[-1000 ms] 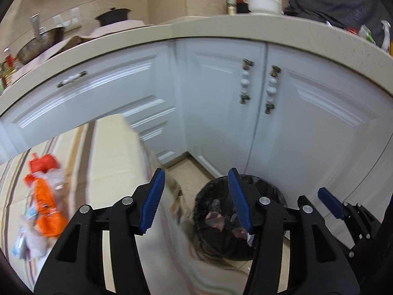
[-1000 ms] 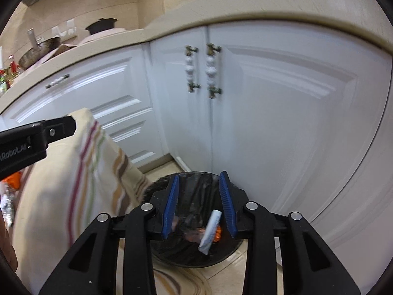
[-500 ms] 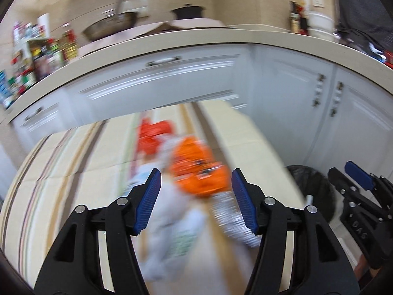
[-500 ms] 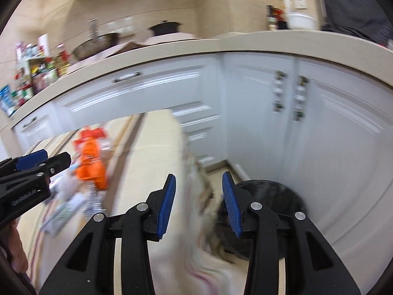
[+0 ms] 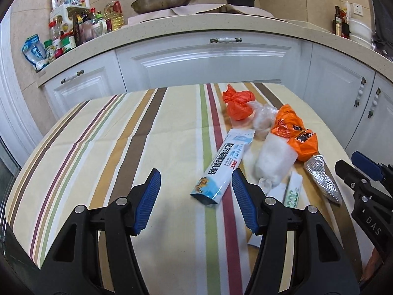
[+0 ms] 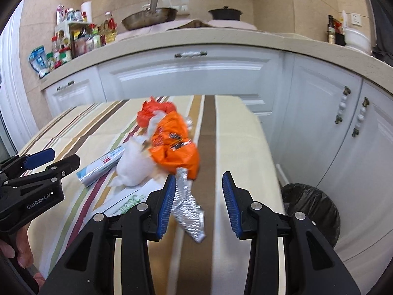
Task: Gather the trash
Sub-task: 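Move both grippers back over the table trash, then grasp the silver foil wrapper with the right gripper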
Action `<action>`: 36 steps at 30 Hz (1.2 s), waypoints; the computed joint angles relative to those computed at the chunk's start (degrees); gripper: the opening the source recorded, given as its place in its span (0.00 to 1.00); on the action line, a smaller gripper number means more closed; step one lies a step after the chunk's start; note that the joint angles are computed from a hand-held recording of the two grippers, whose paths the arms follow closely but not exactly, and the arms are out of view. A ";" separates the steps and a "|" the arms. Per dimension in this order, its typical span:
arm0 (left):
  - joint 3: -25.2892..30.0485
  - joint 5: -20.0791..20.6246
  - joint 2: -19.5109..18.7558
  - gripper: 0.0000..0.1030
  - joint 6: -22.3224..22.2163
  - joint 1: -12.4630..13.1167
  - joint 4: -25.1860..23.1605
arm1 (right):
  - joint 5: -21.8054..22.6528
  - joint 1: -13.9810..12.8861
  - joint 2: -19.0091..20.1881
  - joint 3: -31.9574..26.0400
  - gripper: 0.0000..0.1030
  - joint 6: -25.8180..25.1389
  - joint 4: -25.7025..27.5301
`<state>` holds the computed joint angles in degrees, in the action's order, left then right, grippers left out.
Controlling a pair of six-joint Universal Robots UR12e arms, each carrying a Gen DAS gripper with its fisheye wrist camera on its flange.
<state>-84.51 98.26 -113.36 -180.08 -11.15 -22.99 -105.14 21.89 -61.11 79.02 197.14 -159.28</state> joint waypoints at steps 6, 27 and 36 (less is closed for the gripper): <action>-0.71 -1.60 0.07 0.58 -0.34 0.33 -0.55 | 0.87 0.31 0.39 -1.01 0.39 -0.14 5.01; -3.80 -9.67 1.64 0.59 5.28 -0.52 -0.33 | 2.80 -0.29 -1.49 2.07 0.32 1.47 5.60; -4.30 -10.57 1.65 0.46 8.79 -1.71 -0.50 | -0.13 -0.62 -3.19 4.86 0.32 3.52 3.12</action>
<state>-88.82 87.69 -111.71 -171.30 -12.85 -23.49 -105.27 21.27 -64.30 83.87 200.65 -156.16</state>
